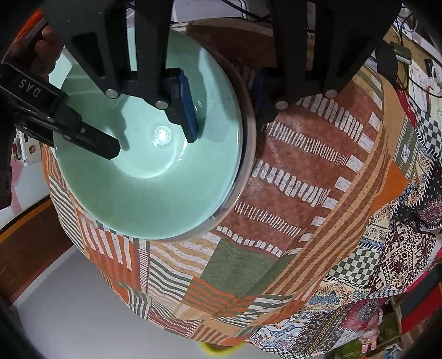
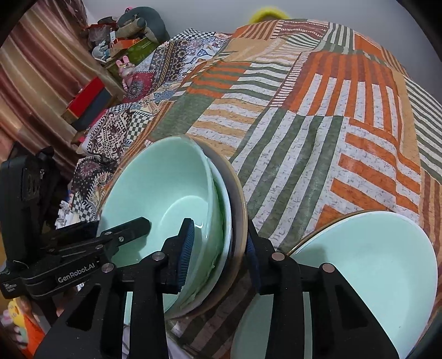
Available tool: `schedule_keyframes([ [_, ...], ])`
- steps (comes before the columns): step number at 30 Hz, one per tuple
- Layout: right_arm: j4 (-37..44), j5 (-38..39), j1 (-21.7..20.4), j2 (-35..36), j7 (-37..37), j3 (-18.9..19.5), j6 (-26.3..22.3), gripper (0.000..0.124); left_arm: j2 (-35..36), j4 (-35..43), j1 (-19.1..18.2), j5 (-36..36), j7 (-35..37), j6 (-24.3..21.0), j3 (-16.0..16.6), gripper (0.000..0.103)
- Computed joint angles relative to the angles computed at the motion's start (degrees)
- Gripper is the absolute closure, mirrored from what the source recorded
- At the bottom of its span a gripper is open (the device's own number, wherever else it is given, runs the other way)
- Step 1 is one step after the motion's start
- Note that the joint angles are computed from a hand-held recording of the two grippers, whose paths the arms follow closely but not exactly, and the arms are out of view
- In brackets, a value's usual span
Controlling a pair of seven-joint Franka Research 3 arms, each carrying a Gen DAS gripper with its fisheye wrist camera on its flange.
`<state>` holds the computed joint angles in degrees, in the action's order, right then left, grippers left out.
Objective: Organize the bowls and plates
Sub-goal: 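Lower the mint green bowl into the white bowl on the stack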
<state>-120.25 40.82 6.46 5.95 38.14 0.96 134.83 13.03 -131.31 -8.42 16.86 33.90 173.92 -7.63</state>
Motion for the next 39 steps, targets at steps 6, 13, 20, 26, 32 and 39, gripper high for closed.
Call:
schedule_keyframes([
  [6, -0.32, -1.61, 0.39, -0.19, 1.59, 0.05, 1.38, 0.092, -0.73, 0.30, -0.93, 1.09, -1.55, -1.42, 0.53, 0.067],
  [13, -0.03, -2.16, 0.12, -0.52, 2.85, -0.15, 0.36, 0.092, -1.57, 0.26, -0.79, 2.03, -2.54, -2.47, -0.02, 0.067],
  [20, -0.82, -1.43, -0.09, -1.91, 2.13, -0.46, 0.20, 0.092, -3.42, -0.19, -2.59, 6.24, -6.55, -2.57, 1.47, 0.067],
  [26, -1.64, 0.99, -0.47, -3.96, 0.79, -1.01, -0.21, 0.092, -5.80, -0.27, -3.17, 12.97, -12.07, -3.03, 2.02, 0.067],
  [32, -2.81, 3.47, -0.56, -6.43, -0.74, -1.69, 0.18, 0.092, -7.81, 0.20, -2.95, 19.37, -17.27, -3.99, 1.19, 0.067],
  [39, -3.93, 6.23, -0.87, -8.81, -2.57, -2.83, 0.44, 0.092, -9.53, 1.18, -2.69, 24.43, -20.63, -5.42, -0.57, 0.067],
])
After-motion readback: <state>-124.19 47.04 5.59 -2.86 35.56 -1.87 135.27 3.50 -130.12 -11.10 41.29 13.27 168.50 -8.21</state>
